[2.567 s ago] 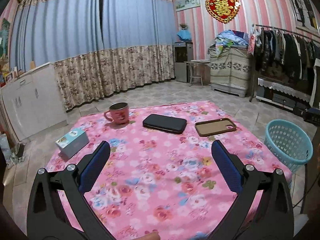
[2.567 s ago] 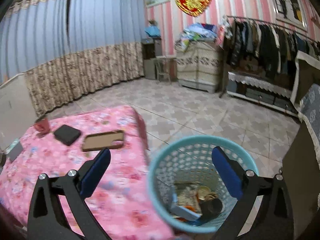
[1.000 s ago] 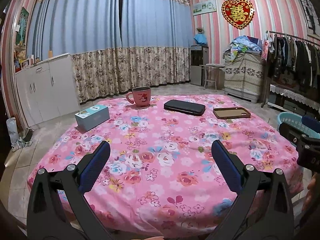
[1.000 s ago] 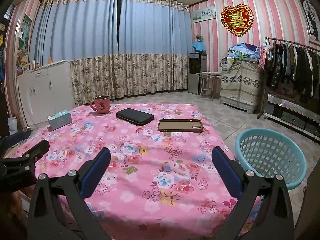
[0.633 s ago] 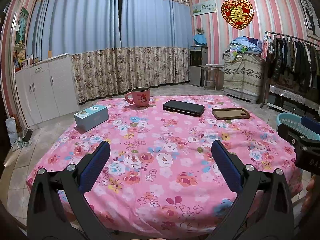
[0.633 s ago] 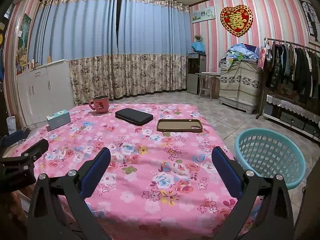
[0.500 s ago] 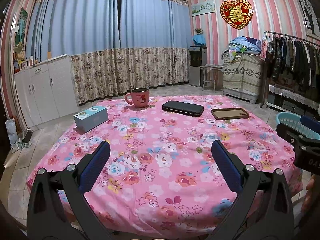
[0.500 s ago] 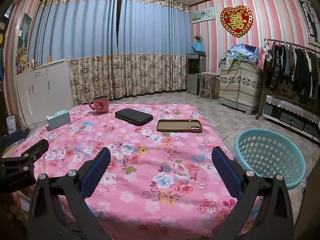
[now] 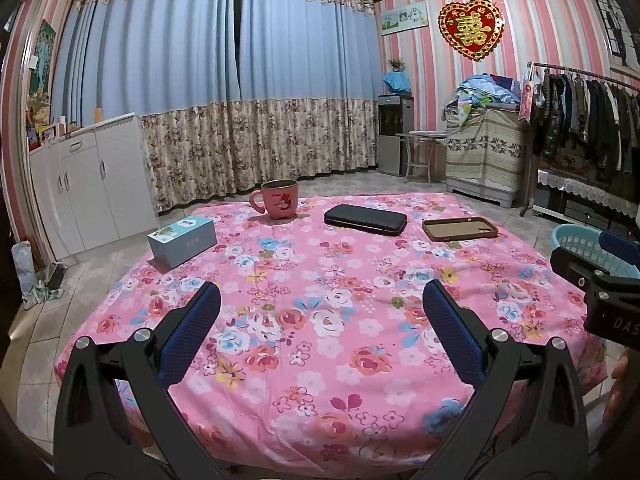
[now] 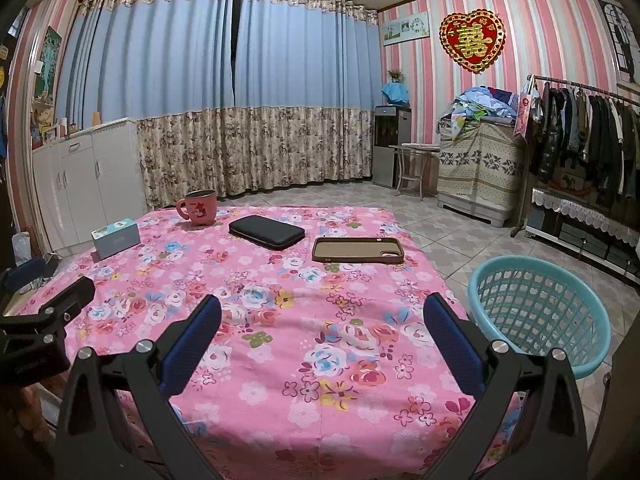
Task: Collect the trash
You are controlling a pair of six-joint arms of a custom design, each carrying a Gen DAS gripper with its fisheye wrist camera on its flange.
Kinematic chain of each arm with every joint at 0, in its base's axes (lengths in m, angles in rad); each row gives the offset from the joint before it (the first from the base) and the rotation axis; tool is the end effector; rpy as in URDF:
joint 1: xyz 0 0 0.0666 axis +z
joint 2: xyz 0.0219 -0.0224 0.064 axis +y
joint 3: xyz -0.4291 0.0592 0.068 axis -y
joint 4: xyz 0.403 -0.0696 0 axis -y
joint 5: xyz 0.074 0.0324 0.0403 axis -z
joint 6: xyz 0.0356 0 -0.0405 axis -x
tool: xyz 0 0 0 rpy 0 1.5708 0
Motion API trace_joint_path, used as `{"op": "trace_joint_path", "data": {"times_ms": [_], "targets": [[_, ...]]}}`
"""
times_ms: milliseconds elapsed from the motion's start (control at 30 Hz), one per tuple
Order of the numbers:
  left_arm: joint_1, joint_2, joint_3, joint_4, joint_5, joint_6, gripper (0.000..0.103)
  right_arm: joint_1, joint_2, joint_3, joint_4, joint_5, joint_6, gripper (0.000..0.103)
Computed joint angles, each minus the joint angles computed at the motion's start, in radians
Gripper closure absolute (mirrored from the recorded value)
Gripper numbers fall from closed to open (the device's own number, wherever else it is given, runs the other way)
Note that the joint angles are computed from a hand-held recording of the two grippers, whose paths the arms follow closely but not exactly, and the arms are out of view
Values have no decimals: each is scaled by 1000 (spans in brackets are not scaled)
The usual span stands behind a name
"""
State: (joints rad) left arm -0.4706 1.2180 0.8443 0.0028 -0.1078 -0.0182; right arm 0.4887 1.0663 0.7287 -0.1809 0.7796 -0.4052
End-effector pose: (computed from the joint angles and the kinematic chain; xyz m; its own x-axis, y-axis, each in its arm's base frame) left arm 0.3710 -0.1849 0.3698 -0.3164 0.1813 -0.9311 0.3672 0.9284 0.0560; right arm 0.3125 0.1374 0.3562 -0.3212 0.1467 -0.9356 0.3611 0.9323 0.0222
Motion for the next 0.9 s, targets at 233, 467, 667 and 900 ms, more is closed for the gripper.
{"op": "trace_joint_path", "data": {"times_ms": [233,467,667,900], "targets": [[1,-1,3,-1,2,3,5,0,0,0,0,0,0,4],[2,-3,2,4,3,2,5,0,0,0,0,1,1,4],[3,-6,1,8,3,5,5,0,0,0,1,1,1,4],[6,-5,3,9,6,5,5,0,1,0,6,0,3,4]]}}
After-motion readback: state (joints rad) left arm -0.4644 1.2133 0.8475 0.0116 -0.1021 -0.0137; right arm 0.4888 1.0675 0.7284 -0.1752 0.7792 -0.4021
